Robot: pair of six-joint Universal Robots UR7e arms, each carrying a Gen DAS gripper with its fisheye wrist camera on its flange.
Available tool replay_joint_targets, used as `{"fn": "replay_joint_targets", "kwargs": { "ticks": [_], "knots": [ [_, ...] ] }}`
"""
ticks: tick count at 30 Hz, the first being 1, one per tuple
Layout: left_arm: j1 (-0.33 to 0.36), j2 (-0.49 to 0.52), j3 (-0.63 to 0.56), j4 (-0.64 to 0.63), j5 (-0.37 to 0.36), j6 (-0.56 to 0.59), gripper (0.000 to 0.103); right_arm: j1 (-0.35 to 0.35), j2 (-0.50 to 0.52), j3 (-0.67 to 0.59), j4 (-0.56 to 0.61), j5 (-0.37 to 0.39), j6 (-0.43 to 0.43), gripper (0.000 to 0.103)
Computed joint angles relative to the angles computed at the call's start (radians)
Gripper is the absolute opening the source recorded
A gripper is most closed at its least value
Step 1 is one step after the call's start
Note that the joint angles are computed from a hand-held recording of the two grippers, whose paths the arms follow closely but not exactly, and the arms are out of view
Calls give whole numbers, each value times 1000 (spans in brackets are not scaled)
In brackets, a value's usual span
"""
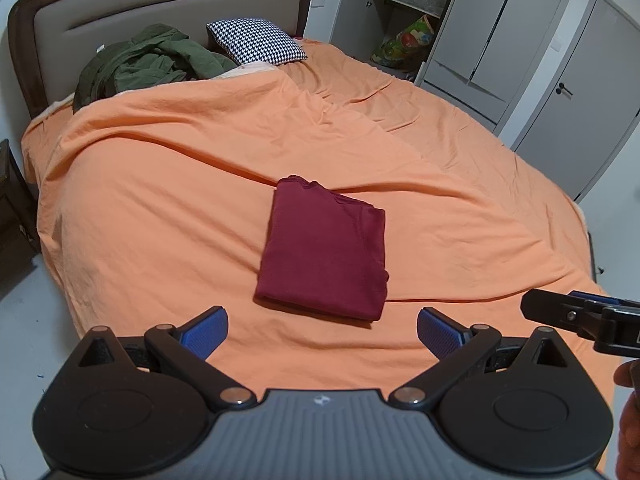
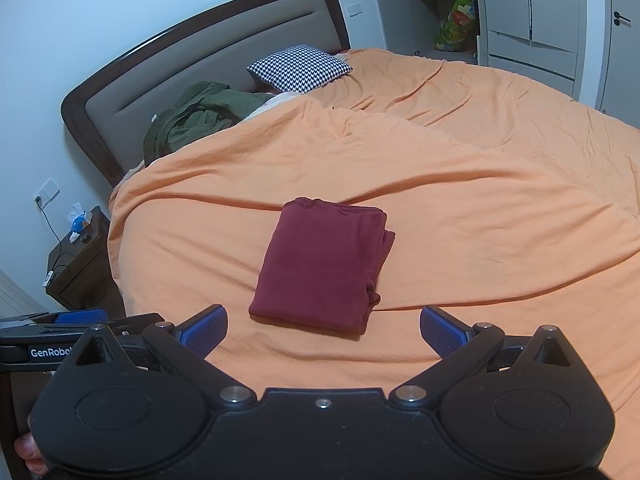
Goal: Fold small clothes
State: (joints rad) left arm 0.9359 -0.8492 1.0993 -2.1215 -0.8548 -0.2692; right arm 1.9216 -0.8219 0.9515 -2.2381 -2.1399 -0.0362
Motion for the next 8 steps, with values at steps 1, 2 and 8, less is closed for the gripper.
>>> {"fn": "replay_joint_targets", "kwargs": {
  "ticks": [1,2,8],
  "knots": [
    [-2,-5,11,-15,2,10,103,0,0,0,-1,1,-1,102],
    [-7,-10,28,-37,17,30,102,0,0,0,-1,1,-1,102],
    [-6,1,11,-16,45,-17,103,-1,-3,7,-7,1,1,102]
  ]
}}
